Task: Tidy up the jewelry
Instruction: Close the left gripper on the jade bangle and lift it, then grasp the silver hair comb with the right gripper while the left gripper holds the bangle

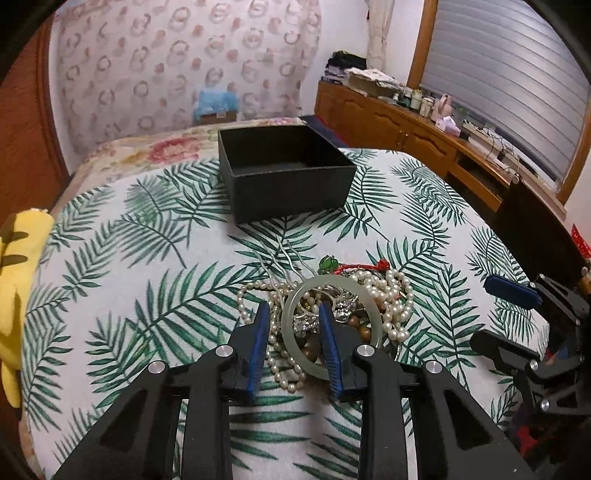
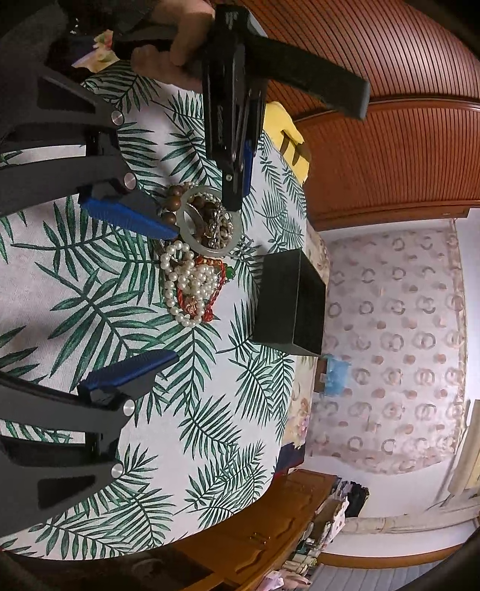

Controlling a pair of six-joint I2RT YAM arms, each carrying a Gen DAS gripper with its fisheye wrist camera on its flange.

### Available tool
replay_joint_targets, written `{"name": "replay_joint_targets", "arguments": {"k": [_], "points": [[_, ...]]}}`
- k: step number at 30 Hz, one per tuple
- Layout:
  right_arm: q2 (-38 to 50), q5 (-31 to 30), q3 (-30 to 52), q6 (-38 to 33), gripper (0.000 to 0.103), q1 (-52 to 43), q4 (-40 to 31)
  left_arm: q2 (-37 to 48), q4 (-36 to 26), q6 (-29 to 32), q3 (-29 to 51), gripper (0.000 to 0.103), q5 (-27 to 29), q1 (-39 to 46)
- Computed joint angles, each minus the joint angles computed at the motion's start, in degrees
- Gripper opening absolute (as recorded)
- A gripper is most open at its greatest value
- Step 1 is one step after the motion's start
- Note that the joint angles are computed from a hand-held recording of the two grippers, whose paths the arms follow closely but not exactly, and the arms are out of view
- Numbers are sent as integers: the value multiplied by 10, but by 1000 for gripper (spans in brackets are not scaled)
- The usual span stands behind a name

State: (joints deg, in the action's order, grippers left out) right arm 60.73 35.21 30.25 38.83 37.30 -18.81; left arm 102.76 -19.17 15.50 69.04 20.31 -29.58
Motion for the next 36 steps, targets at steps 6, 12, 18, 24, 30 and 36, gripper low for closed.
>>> {"name": "replay_joint_targets", "arguments": {"k": [6, 12, 18, 24, 30, 36], "points": [[9, -9, 0, -6, 64, -7, 12, 44, -31, -10, 44, 17, 26, 4], [28, -30, -1, -18, 64, -24, 34, 23, -3, -16, 20, 7, 47, 13], [53, -50, 10, -44, 64, -51, 53, -22, 29, -27, -18, 7, 65, 37], [93, -87, 38, -94, 64, -90, 83, -55, 50, -39, -42, 7, 95, 83], [171, -163, 95, -136, 64, -125, 114, -78, 59, -35, -46, 7, 106, 123], [247, -215, 159, -153, 64, -140, 113, -88, 71, -34, -52, 7, 108, 145]]}}
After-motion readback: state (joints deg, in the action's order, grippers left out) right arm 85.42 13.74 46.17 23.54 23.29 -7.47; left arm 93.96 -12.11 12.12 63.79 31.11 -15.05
